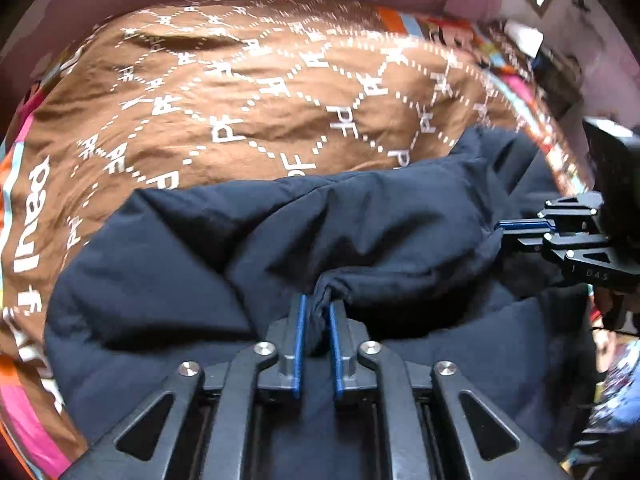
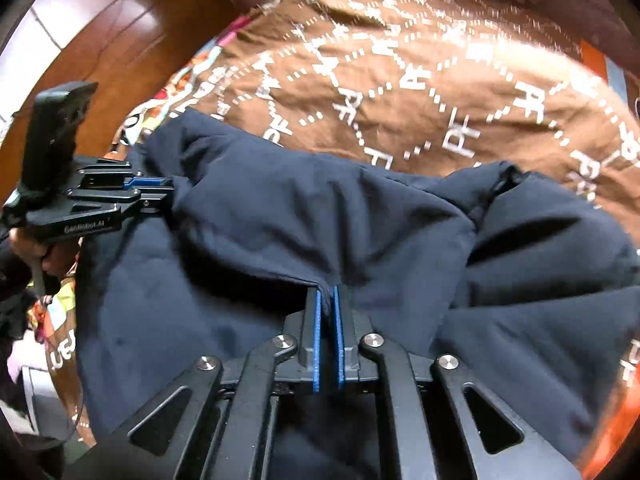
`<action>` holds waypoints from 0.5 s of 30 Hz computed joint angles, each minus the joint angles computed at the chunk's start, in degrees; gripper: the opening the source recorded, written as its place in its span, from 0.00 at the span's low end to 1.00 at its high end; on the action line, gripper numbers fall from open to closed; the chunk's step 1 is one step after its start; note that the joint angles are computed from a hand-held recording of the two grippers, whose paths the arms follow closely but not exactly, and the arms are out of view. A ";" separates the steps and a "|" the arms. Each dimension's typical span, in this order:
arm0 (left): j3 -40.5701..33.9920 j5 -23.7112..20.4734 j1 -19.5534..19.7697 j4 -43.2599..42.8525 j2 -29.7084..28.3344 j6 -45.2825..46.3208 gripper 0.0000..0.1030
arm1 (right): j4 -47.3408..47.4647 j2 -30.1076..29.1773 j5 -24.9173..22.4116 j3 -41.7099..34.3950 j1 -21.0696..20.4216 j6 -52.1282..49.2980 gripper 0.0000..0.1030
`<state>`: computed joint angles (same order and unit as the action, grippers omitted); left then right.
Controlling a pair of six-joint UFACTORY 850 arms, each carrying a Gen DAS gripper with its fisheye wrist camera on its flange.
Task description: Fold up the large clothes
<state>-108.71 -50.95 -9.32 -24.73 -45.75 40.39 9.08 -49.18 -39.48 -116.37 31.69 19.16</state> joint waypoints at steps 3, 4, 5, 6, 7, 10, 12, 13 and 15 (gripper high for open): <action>1.30 0.77 1.18 -5.52 2.30 3.38 0.12 | 0.21 3.18 1.32 2.64 -0.49 -0.37 0.12; 1.47 1.02 1.48 -7.40 2.87 4.71 0.12 | -0.06 4.61 2.82 3.86 -0.76 0.09 0.14; 1.91 1.44 1.76 -9.65 3.63 6.19 0.15 | -0.19 5.26 3.92 4.20 -1.01 0.47 0.18; 1.55 1.61 1.87 -11.60 3.82 7.21 0.19 | -0.65 5.89 5.16 4.65 -1.25 1.28 0.21; 0.29 1.67 1.68 -12.50 3.27 7.00 0.29 | -1.35 6.27 6.48 4.78 -1.56 2.71 0.29; -7.47 -0.31 0.58 -13.40 -1.55 2.46 0.39 | -1.11 4.87 9.16 2.84 -2.92 6.55 0.40; -14.69 -3.60 -0.31 -12.92 -6.58 -2.24 0.39 | 0.80 2.64 10.15 0.83 -3.59 8.34 0.40; -16.26 -4.00 -0.94 -12.15 -7.85 -4.60 0.39 | 1.02 1.81 10.46 0.28 -3.68 9.36 0.40; -21.15 -6.78 -1.47 -11.25 -11.93 -8.97 0.39 | 1.15 0.03 10.51 -0.90 -3.90 10.37 0.40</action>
